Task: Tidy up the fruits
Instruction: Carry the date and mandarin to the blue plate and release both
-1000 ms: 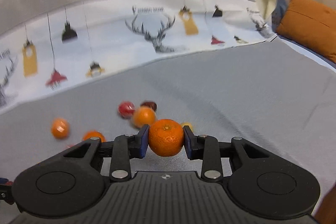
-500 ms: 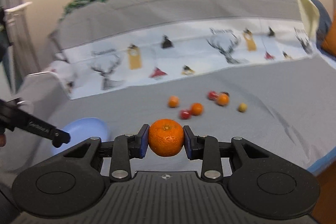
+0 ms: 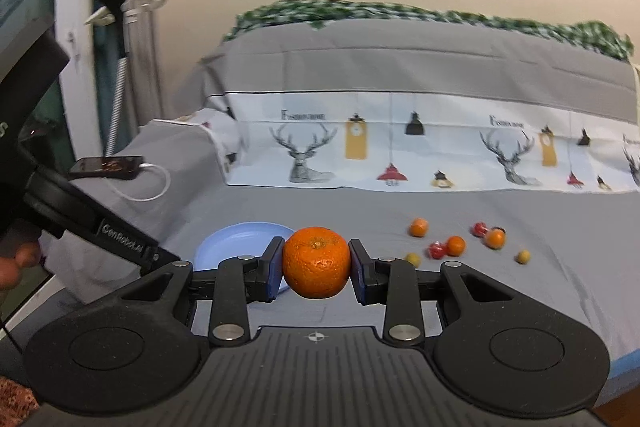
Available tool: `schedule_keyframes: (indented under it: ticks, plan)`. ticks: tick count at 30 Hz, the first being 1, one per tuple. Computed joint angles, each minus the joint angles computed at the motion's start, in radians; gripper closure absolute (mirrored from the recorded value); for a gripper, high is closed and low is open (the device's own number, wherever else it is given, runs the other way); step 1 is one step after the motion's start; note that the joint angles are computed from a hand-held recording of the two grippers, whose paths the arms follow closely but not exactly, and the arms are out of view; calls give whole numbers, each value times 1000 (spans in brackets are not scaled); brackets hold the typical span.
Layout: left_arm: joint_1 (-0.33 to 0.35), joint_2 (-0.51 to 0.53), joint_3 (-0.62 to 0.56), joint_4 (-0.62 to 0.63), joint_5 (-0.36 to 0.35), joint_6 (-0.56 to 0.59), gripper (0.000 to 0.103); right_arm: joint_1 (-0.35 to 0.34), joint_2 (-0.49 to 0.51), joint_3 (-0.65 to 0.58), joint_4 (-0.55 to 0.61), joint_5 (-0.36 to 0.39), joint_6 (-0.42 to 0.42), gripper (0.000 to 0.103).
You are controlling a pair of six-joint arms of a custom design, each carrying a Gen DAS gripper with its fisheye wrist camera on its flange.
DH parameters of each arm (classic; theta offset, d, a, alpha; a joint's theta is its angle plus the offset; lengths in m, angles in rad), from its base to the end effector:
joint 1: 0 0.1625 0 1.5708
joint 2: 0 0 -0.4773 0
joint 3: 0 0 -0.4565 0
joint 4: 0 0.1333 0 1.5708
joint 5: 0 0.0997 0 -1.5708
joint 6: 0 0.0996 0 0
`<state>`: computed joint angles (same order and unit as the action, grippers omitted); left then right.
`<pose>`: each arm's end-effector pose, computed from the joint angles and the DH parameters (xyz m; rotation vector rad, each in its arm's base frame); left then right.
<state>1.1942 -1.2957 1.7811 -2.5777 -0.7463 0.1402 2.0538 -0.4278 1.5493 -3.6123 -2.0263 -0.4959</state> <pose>-0.0484 -0.6837 0.3999 0.3262 2.2781 -0.7235 0.4341 -0.6351 -0.0255 0.8974 -2.2791 1.2020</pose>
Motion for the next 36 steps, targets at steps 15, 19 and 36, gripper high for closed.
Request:
schedule_keyframes:
  ticks: [15,19,36]
  plan:
    - [20,-14,-13,-26,-21,24,81,15,26,-46,85,-2,-26,68]
    - [25,-7,-30,-36,-29,28,81,15,33,-59,98,-16,-17,68]
    - [52,1,-63,-11,-38,6,81,8,45,-92,174,-17,-20,68]
